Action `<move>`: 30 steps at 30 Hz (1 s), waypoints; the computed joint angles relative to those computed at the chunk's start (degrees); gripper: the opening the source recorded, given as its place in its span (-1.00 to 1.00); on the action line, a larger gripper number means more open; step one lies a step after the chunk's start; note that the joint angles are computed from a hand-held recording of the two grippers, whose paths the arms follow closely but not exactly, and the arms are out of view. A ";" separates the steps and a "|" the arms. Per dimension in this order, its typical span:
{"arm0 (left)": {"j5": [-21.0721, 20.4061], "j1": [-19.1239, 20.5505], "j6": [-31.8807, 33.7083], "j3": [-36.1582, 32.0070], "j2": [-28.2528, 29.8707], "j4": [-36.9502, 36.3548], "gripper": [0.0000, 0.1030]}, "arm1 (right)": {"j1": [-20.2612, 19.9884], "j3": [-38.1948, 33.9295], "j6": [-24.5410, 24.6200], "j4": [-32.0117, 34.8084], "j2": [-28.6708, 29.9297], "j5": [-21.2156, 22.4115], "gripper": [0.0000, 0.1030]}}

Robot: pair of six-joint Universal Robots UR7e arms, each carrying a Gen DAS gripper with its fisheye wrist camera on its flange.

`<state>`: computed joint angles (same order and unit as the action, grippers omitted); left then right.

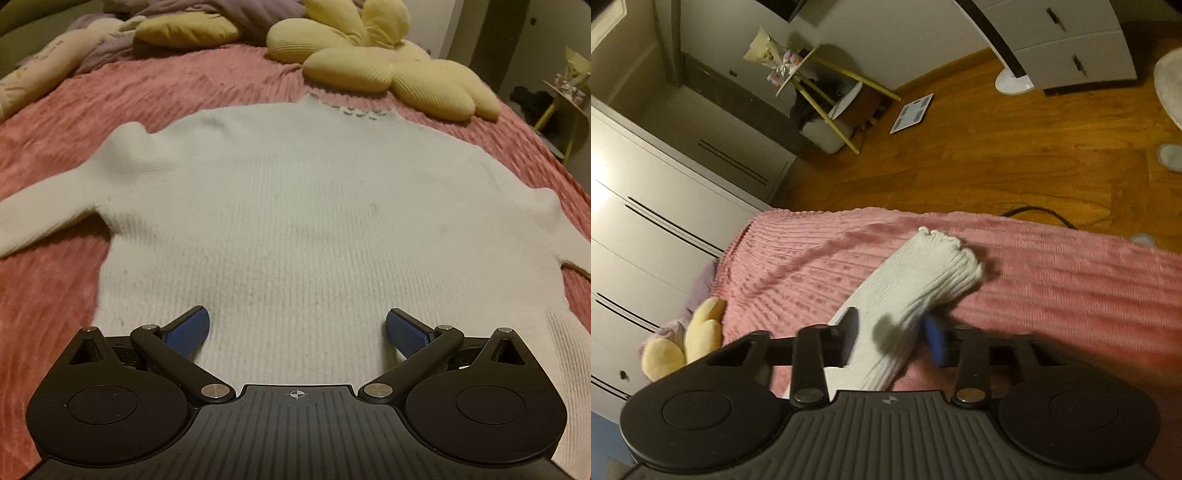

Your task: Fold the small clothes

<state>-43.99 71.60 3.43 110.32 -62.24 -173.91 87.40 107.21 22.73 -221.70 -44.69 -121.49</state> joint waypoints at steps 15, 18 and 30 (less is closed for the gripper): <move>-14.73 0.35 1.78 -4.02 -2.91 3.89 1.00 | 17.25 -19.12 -36.93 16.18 16.07 16.73 -0.11; -21.95 1.54 0.53 -7.82 -1.58 7.24 1.00 | 17.94 -18.04 -34.95 14.81 18.32 16.57 -0.11; -33.22 6.18 -6.94 -25.56 11.08 23.91 0.71 | 13.45 -2.88 -24.74 8.60 11.76 11.46 -0.11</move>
